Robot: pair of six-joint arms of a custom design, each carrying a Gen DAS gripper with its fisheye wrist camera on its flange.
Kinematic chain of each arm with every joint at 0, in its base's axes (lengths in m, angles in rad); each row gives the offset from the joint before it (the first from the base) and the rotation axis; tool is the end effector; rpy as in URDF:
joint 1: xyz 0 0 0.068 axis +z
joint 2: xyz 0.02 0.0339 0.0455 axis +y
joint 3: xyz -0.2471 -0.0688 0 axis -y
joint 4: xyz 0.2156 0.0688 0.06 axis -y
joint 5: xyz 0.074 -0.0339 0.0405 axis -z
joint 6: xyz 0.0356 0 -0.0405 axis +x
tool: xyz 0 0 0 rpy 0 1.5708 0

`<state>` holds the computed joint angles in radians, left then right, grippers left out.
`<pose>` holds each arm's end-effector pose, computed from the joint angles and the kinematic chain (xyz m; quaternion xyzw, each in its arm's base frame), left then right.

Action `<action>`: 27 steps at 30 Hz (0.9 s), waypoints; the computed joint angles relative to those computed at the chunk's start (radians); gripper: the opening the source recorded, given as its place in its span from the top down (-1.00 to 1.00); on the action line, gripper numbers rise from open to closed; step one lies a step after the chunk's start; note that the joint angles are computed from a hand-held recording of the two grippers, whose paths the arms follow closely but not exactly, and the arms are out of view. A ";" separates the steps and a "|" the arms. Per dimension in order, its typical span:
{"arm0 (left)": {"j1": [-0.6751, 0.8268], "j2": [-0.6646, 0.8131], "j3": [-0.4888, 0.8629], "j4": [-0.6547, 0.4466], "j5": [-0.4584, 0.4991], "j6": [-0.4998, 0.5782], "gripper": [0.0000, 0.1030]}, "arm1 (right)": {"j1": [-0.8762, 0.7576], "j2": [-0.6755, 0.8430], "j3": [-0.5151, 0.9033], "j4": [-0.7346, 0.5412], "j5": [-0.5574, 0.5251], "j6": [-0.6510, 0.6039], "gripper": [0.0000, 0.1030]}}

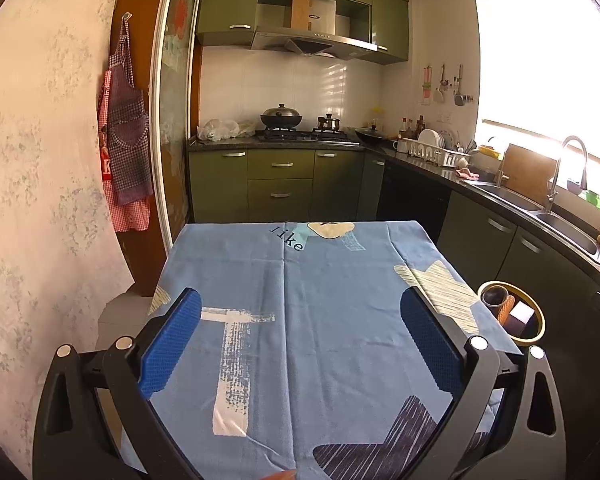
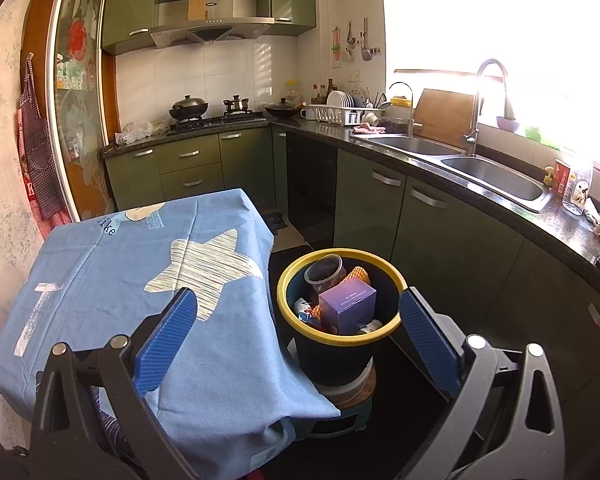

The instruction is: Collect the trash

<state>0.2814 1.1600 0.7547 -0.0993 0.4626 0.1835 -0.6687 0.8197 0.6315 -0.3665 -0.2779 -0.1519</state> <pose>0.2309 0.0502 0.2590 0.0753 0.8430 -0.0782 0.5268 0.1366 -0.0955 0.2557 0.1560 0.8538 -0.0812 0.4901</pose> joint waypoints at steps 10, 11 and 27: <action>-0.025 0.000 -0.002 0.001 -0.020 0.004 -0.91 | 0.010 0.004 -0.002 0.005 0.008 0.003 -0.87; -0.027 -0.002 -0.002 0.001 -0.023 0.004 -0.91 | 0.012 0.003 -0.003 0.006 0.010 0.004 -0.87; -0.038 -0.019 -0.014 0.007 -0.036 0.011 -0.91 | 0.010 0.010 -0.005 0.011 0.009 0.002 -0.87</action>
<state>0.2430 1.1406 0.7405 -0.0919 0.4267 0.1941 -0.6584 0.8299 0.6264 -0.3553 -0.2686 -0.1498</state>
